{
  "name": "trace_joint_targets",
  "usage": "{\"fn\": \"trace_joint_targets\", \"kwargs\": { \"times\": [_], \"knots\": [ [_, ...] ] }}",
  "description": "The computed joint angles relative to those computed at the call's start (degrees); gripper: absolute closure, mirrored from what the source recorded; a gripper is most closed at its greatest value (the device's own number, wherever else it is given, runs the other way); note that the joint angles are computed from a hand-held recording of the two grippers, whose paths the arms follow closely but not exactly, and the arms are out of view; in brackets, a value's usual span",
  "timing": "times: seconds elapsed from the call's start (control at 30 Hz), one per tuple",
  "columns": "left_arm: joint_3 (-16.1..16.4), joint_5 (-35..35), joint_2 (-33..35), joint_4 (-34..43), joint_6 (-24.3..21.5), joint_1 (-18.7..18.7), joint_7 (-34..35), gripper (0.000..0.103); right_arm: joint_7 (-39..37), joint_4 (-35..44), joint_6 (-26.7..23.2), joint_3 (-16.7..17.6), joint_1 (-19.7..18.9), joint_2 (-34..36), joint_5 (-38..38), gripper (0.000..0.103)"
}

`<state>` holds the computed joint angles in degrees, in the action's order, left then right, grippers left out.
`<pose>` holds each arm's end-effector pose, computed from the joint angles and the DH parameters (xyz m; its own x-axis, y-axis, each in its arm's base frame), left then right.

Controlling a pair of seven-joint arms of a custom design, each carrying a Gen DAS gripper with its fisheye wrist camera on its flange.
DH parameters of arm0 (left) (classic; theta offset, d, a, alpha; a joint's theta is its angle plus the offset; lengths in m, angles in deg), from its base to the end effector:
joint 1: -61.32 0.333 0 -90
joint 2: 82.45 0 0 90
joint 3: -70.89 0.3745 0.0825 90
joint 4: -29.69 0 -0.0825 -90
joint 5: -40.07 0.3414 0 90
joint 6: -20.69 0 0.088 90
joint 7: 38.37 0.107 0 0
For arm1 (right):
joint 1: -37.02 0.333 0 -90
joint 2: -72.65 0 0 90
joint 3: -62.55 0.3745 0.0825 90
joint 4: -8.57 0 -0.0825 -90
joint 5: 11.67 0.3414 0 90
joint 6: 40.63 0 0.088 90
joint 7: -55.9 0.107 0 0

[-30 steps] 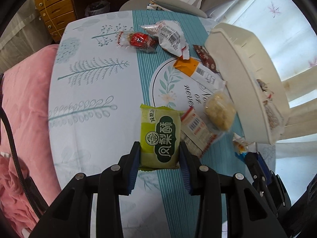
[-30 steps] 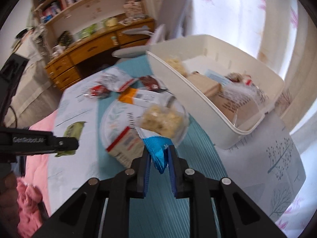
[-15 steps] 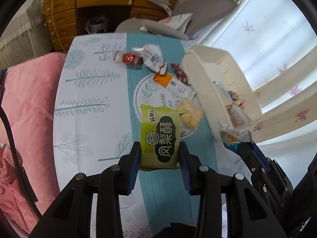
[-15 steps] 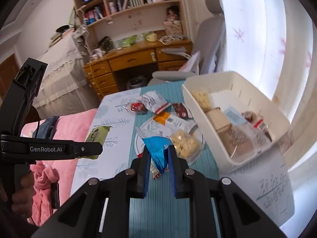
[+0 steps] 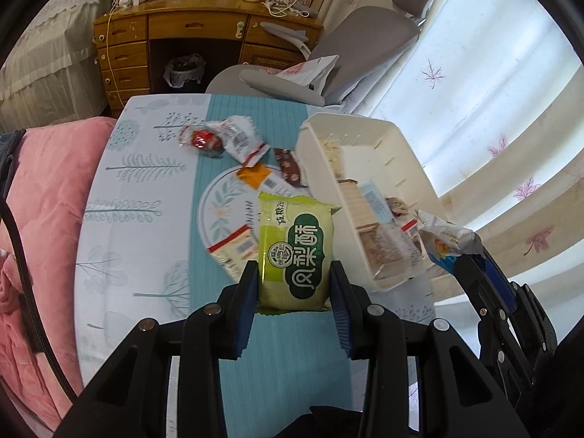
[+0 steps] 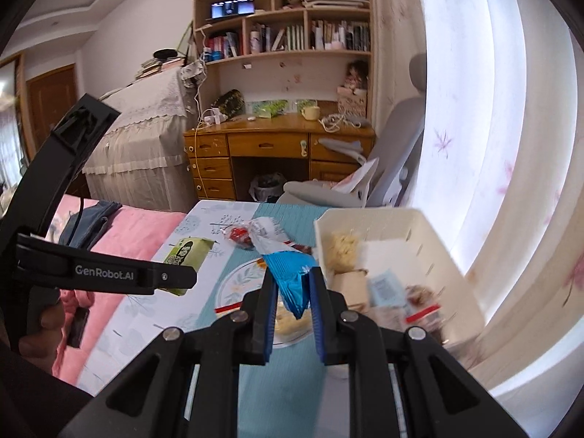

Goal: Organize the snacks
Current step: 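Carry the green packet and blue packet into the white tray and release them, then move both open tools back over the remaining snacks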

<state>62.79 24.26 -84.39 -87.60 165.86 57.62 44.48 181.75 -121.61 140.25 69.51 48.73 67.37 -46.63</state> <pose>0.5320 -0.1092 0.5888 0.0277 -0.9541 0.2982 -0.8851 -0.1621 -0.4363 0.4600 0.2123 0.5847 0.3182 -0.9480 -0.0067 -0.5349 -0.1737 -0.8269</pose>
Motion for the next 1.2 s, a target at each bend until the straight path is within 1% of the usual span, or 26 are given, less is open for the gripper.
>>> {"fn": "trace_joint_targets", "kwargs": {
  "times": [0.07,0.13,0.27,0.4,0.5,0.53,0.57,0.63,0.73,0.8,0.87,0.9,0.93,0.97,1.0,1.03,1.07,1.1,1.13,1.2],
  "knots": [
    [-0.78,2.09,0.62,0.81,0.41,-0.61,-3.28,0.067,-8.15,-1.46,1.48,-4.4,3.67,-0.54,6.38,0.086],
    [-1.68,5.12,1.69,1.98,1.02,-1.65,-7.7,0.067,-17.31,-2.53,2.17,-9.49,8.45,-0.96,14.1,0.086],
    [-2.44,9.12,4.01,4.24,1.87,-3.81,-13.97,0.067,-33.92,-3.77,2.53,-20.73,19.21,-1.54,27.96,0.086],
    [-2.62,12.31,6.93,6.95,3.25,-6.26,-18.75,0.067,-48.42,-3.84,1.67,-32.3,29.88,-2.35,39.65,0.086],
    [-2.61,15.08,9.53,10.22,3.25,-8.51,-22.26,0.067,-56.28,-3.26,1.36,-38.25,34.52,-2.43,46.11,0.086],
    [-2.47,15.92,10.28,11.2,3.11,-9.15,-23.05,0.067,-58.07,-3.09,1.48,-39.34,35.3,-2.27,47.73,0.086],
    [-2.33,16.46,10.79,11.95,2.96,-9.64,-23.5,0.067,-60.5,-2.57,1.24,-41.42,36.8,-2.11,50.01,0.086],
    [-2.06,17.97,12.28,14.28,2.37,-10.82,-24.53,0.067,-64.38,-1.56,0.67,-44.26,39.11,-1.69,54.32,0.086],
    [-1.57,19.96,14.12,17.46,1.5,-12.31,-25.4,0.067,-71.19,0.51,-0.62,-48.74,42.77,-0.53,62.3,0.086],
    [-1.25,20.87,15.19,19.34,0.8,-13.07,-25.87,0.067,-74.76,1.71,-1.86,-49.96,43.58,0.36,66.82,0.086],
    [-0.91,21.72,16.54,21.59,-0.01,-13.81,-26.32,0.067,-77.82,3.49,-4.33,-50.75,43.87,1.49,71.91,0.086],
    [-0.76,21.91,16.78,21.99,-0.21,-13.99,-26.36,0.067,-78.41,3.95,-5.31,-50.54,43.41,1.71,73.44,0.086],
    [-0.55,22.5,17.38,23.02,-0.83,-14.36,-26.53,0.063,-78.96,4.46,-6.36,-50.31,42.94,2.06,75.09,0.086],
    [-0.43,22.82,17.77,23.76,-1.42,-14.57,-26.45,0.057,-79.62,5.16,-7.79,-50.14,42.43,2.52,76.93,0.085],
    [-0.32,23.2,18.06,24.41,-2.12,-14.74,-26.17,0.033,-80.05,5.73,-9.37,-49.86,41.75,2.8,78.2,0.085],
    [0.36,25.11,18.28,25.09,-2.97,-15.51,-27.03,0.015,-79.82,6.03,-10.27,-49.38,40.94,3.1,78.65,0.082],
    [0.96,26.73,18.09,24.91,-2.68,-16.07,-28.31,0.015,-78.3,6.27,-10.75,-48.74,39.93,3.55,77.56,0.078],
    [1.38,28.14,17.75,24.43,-1.89,-16.4,-29.4,0.015,-75.62,6.32,-11.18,-48.01,38.84,3.86,75.28,0.063],
    [1.25,28.3,17.67,24.34,-1.59,-16.15,-29.19,0.015,-73.77,6.49,-11.86,-47.4,37.87,4.12,74.15,0.052],
    [1.22,28.79,17.57,24.46,-2.27,-15.85,-28.93,0.015,-73.38,6.68,-12.4,-46.08,36.58,4.14,76.25,0.05]
  ]
}}
